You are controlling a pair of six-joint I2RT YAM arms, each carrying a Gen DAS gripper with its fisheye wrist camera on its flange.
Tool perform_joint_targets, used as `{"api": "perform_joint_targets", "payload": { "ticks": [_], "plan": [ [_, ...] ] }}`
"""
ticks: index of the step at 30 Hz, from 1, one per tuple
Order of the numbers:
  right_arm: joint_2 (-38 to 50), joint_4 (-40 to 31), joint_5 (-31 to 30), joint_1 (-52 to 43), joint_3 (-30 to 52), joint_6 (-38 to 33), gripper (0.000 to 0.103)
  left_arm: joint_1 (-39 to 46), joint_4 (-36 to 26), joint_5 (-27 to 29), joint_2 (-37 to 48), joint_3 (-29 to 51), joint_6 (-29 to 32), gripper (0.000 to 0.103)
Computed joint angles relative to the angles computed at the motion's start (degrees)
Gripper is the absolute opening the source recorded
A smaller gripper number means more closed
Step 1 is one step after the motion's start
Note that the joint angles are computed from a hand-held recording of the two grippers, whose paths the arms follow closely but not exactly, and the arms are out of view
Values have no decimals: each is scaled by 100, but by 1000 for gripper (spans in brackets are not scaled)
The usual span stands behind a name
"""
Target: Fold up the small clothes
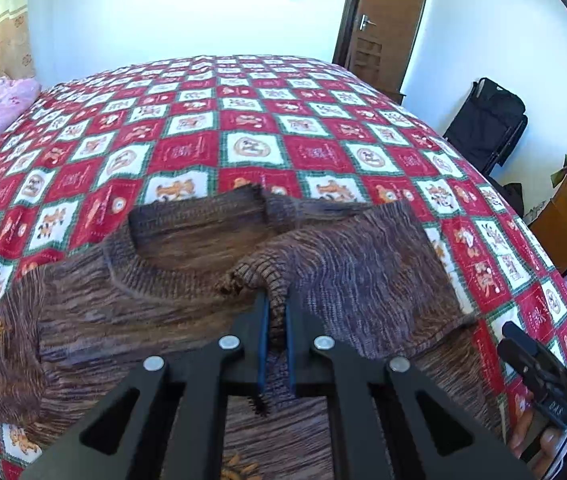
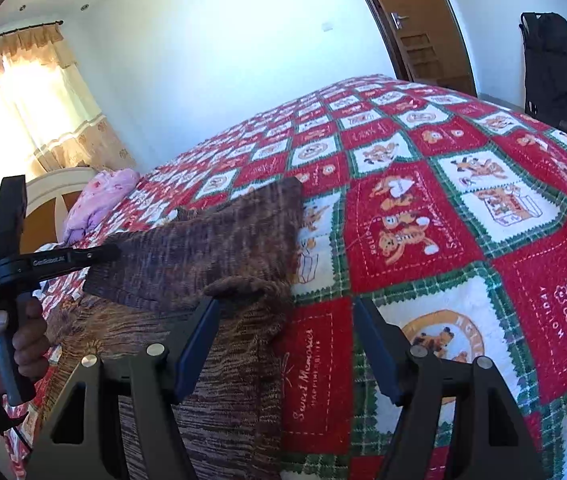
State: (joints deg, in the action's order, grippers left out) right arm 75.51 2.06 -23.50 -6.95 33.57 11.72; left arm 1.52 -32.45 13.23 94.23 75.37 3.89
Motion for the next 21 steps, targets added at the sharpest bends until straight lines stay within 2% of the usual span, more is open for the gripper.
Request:
{"api": "perform_joint_targets", "payload": {
  "ticks": [3,9,13,15,16,18,19,21],
  "plan": [
    [37,23,21,-4,5,-24,70,128,157,90,-51,-241,1,8],
    [138,-80,90,43,84,-50,71,95,636,-155,-4,-726,197,8],
    [213,-161,182,88,152,-48,71,181,565,80,239,-705,71,11],
    [206,-147,183,80,137,-46,71,324,477,457,396,-556,-58,13],
    [205,-146,183,80,133,-46,71,363,453,585,439,-510,-110,19],
    [220,-166,197,86,145,-51,71,452,304,847,619,-266,-255,39],
    [217,-167,207,96,139,-50,71,499,246,977,743,-106,-371,56],
    [231,-173,214,102,144,-52,71,545,243,1178,938,101,-558,60]
  ]
}}
